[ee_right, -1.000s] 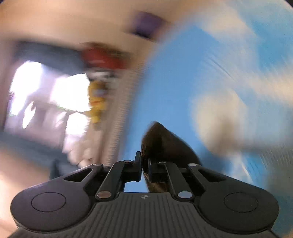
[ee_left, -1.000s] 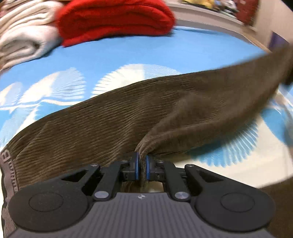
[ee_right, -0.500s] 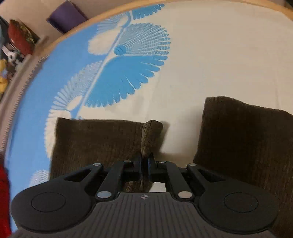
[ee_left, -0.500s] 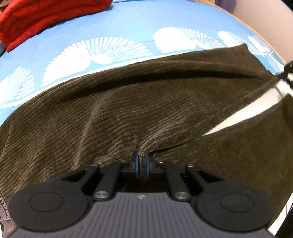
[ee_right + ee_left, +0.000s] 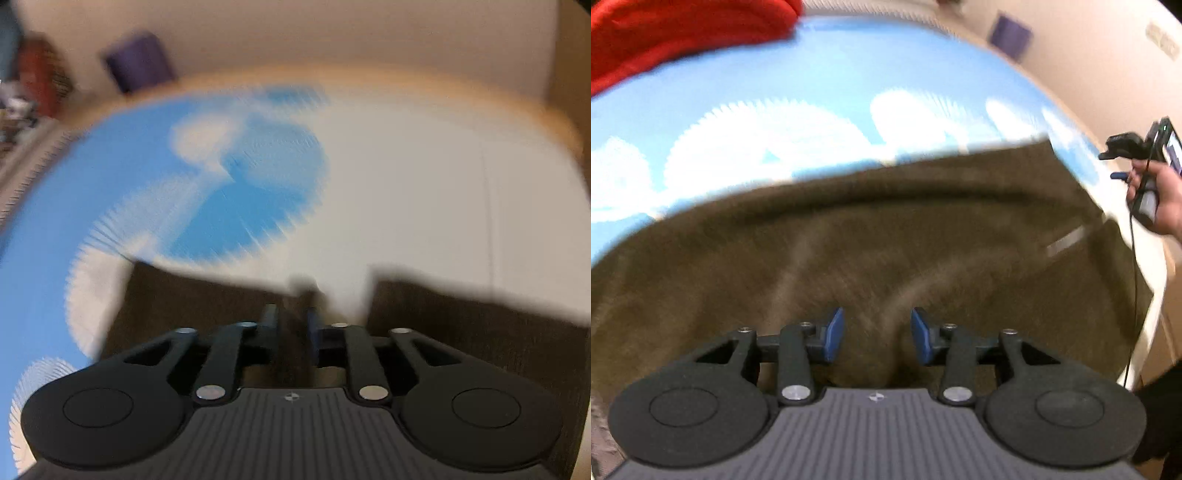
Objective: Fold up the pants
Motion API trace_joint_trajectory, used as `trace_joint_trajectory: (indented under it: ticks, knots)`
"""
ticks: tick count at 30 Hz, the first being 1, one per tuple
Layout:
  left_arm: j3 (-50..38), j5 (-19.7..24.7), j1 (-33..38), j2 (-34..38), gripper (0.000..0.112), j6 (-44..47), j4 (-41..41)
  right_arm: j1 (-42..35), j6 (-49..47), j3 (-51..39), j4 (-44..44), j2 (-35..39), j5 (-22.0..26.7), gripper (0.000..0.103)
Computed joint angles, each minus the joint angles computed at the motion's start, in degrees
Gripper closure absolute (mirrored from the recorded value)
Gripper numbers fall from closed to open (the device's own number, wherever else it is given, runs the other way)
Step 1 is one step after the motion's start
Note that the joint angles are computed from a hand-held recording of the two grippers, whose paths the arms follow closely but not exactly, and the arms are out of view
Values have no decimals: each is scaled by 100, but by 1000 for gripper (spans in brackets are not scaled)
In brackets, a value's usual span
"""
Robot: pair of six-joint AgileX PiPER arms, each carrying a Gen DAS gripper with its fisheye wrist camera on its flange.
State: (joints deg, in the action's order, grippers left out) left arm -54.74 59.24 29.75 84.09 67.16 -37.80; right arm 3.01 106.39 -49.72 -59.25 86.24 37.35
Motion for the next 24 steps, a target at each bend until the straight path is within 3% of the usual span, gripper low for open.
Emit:
trace_joint_trajectory:
  ticks: [2, 3, 4, 6, 9, 12, 14, 15, 18, 19, 21, 24]
  knots:
    - [-235, 20, 455, 58, 67, 154, -313, 250, 70, -227, -392, 121, -451, 52]
    - [-292, -80, 679, 64, 67, 208, -453, 244, -239, -420, -244, 321, -1020, 52]
    - [-385, -244, 854, 122, 67, 188, -542, 168, -778, -734, 133, 685, -1520, 52]
    - [-724, -425, 1202, 357, 67, -79, -507, 216, -1923, -1389, 1279, 1518, -1833, 52]
    - [-1109, -863, 1619, 744, 67, -450, -424, 372, -2815, -2530, 2609, 2607, -984, 52]
    - [-1744, -870, 1979, 1209, 67, -854, -203, 741, -2308, -3384, 2025, 3215, 40, 54]
    - [-2090, -835, 2179, 1437, 67, -909, -115, 1086, -2015, -3729, 1532, 3449, 613, 91]
    - [-2223, -841, 2248, 1539, 67, -943, -65, 1162, -1942, -3898, 1385, 3576, 845, 102]
    - [-2520, -859, 2452, 1827, 66, -1044, 84, 1173, -1627, -4197, 921, 3801, 1288, 103]
    - [-2590, -887, 2481, 1896, 62, -1123, 174, 1126, -1514, -4371, 787, 3937, 1323, 103]
    - [-2528, -1040, 2524, 1960, 56, -1121, 198, 913, -1457, -4351, 796, 3988, 892, 102]
    - [-2719, -884, 2544, 2270, 52, -1332, 338, 811, -924, -3955, 233, 3845, 420, 100]
